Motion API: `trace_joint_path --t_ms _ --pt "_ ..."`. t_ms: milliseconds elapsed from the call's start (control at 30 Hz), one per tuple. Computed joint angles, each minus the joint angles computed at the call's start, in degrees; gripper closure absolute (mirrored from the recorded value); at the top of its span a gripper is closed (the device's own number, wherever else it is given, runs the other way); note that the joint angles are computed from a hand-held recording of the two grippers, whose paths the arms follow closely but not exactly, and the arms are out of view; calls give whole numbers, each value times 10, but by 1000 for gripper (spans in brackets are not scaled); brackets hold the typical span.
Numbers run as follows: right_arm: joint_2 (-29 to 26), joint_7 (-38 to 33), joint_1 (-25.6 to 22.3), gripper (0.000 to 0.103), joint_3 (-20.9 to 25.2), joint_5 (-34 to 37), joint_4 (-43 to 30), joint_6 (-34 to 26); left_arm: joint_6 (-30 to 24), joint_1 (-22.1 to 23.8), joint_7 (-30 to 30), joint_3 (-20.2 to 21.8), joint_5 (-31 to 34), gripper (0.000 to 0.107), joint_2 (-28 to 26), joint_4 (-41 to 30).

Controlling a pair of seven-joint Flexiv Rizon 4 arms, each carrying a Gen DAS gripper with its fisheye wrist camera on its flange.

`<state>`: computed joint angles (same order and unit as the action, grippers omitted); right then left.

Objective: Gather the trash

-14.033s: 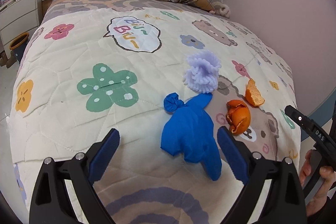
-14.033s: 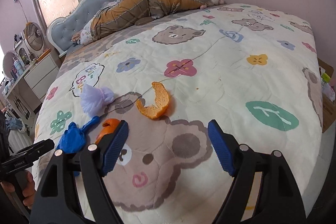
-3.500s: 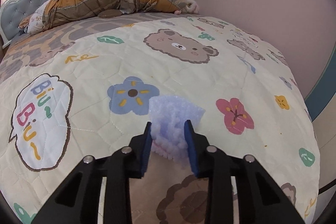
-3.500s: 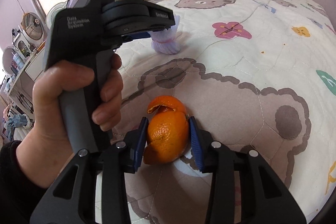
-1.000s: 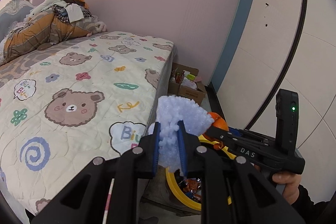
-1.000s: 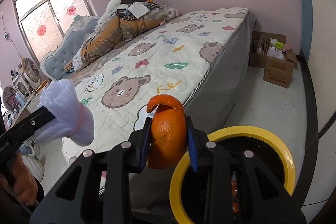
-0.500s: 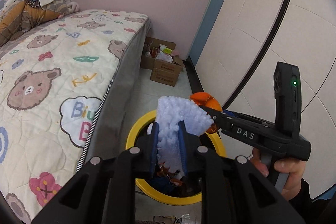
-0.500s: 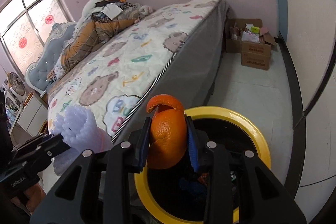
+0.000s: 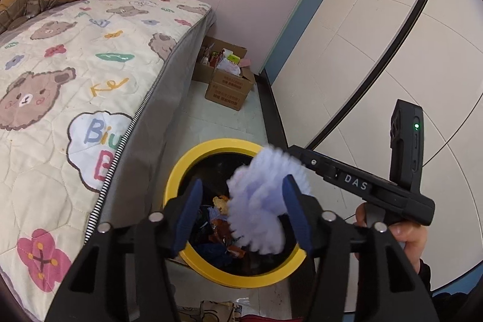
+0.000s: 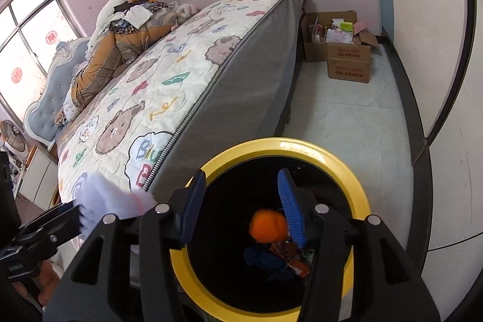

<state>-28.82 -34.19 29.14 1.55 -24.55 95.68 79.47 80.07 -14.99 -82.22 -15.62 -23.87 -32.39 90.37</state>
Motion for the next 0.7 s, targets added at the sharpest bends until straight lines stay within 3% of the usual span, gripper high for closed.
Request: trace_joint_path --t_ms 100,200,333,433,633,700 --pt "1 16 10 54 -15 -12 -6 -10 29 1 -5 7 4 42 15 23" --pt "-3 19 10 54 -11 -15 -21 -17 52 18 -5 -3 0 42 34 53" --pt "-29 -24 14 53 9 -25 -76 -41 96 5 -42 47 23 42 71 100" --pt "-73 -91 5 52 60 6 -154 -68 113 -31 -106 128 55 42 100 129" --pt "-172 -232 36 52 124 52 -340 -140 111 -172 -283 376 169 42 130 153" --pt "-202 -261 56 52 130 62 -397 -161 103 -210 -332 440 206 42 136 154"
